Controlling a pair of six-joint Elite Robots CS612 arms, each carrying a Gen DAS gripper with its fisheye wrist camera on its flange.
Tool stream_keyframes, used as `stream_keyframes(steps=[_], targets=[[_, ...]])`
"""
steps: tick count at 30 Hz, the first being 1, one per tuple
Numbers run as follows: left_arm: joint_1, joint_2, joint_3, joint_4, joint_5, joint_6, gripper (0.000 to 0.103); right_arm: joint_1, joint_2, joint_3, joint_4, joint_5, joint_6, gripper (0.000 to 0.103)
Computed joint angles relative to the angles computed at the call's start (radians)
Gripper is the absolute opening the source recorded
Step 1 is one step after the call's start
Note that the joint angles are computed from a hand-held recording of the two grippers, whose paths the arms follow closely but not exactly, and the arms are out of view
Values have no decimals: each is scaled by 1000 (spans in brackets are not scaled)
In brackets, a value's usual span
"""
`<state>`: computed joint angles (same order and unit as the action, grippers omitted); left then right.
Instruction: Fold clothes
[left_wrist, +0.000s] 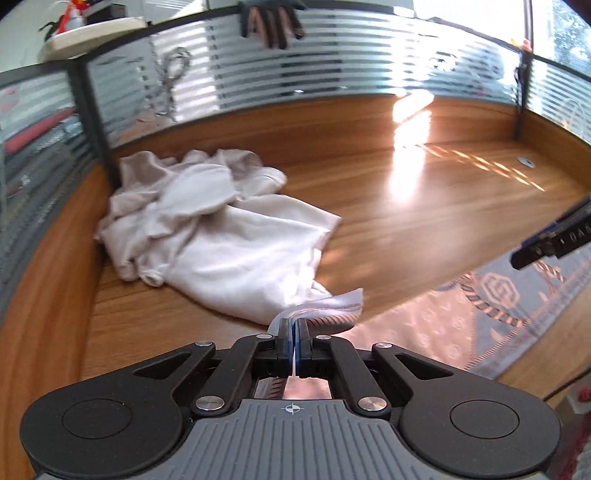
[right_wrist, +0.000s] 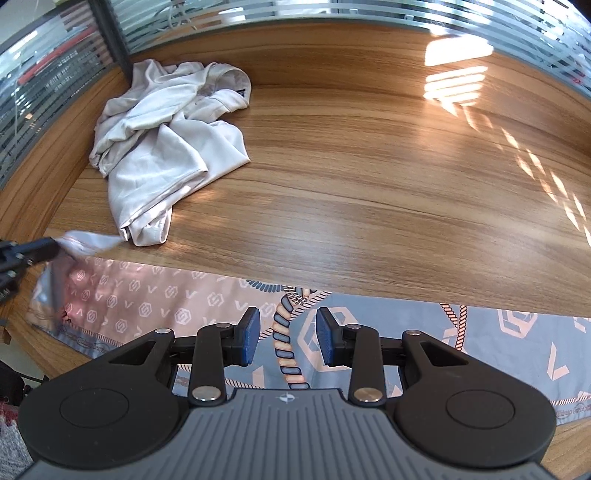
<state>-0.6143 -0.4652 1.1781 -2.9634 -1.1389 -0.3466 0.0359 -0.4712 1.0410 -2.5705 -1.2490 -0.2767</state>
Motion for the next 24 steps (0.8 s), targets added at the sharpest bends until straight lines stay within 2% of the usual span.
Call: stream_keyframes(steps=[1,4,5,8,12,17,20,24], targets=[[-1,4,-5,5,-19,3,5,1,-1,1,1,1,-4,38],[-6,0,11,-11,-46,7,21,3,-2,1,8,9,-16,38],[-8,-4,22,-17,-48,5,23,4,-3,0,10,12,-19,38],[-10,-26,63,-1,-30,-46,25,8,3,-11,23,32,-24,38],[-10,-58,122,59,20,-137,29,17,26,-51,68,95,1,38],[-9,-99,193,116,64,-234,31,41,77,-138,148,177,47,38],[-12,-122,232,135,84,-281,33,61,107,-188,184,191,40,38],[-20,-152,279,168,112,-348,36,89,148,-263,232,168,49,38]])
